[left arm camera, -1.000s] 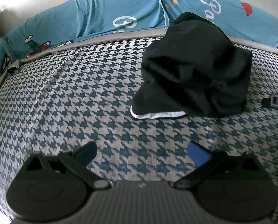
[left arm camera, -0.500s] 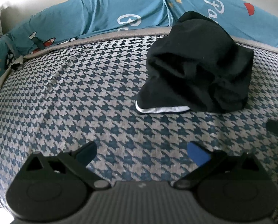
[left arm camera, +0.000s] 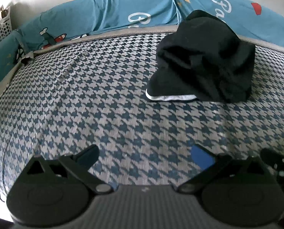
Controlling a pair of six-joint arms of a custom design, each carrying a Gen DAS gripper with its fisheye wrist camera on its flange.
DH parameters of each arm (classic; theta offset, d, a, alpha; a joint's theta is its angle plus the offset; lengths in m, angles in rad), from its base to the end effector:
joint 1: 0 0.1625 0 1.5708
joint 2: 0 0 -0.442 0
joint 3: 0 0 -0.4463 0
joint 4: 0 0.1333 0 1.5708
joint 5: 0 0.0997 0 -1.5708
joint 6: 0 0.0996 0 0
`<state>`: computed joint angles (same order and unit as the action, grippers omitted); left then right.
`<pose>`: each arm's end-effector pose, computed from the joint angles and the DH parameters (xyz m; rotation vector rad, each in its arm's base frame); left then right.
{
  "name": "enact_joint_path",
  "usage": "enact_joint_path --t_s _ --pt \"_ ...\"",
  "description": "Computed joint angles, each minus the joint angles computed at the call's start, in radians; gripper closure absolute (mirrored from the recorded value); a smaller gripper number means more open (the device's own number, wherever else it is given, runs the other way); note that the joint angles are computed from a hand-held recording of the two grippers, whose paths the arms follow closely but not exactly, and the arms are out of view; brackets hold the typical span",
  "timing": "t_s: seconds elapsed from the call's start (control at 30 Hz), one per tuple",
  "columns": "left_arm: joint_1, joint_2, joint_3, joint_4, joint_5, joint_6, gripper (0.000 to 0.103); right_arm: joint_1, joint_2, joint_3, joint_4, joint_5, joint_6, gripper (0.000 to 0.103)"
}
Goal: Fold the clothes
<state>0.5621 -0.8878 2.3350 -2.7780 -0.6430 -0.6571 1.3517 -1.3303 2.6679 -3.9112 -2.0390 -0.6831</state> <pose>-0.2390 -0.4023 -0.0193 0.5317 2.2104 -0.6560 0.0130 -0.3481 0.1938 0.2230 -2.1782 0.8453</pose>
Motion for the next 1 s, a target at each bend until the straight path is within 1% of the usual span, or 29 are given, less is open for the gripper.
enact_joint_path --t_s 0.13,0.23,0.5,0.63,1.0 --pt "-0.025 0.001 0.008 0.021 -0.012 -0.032 0.000 -0.007 -0.009 0.003 -0.011 -0.001 0.011 0.000" --pt "-0.046 0.001 0.015 0.024 -0.017 -0.034 0.000 -0.014 -0.024 0.007 -0.009 0.003 0.024 0.000" --pt "-0.083 0.008 0.016 0.049 -0.032 -0.053 0.000 -0.031 -0.092 0.021 0.064 0.020 0.052 0.000" --pt "-0.096 0.011 0.014 0.062 -0.029 -0.064 0.000 -0.035 -0.115 0.028 0.082 0.029 0.058 0.000" --pt "-0.114 0.008 0.016 0.077 -0.034 -0.077 0.000 -0.036 -0.134 0.031 0.093 0.025 0.071 0.000"
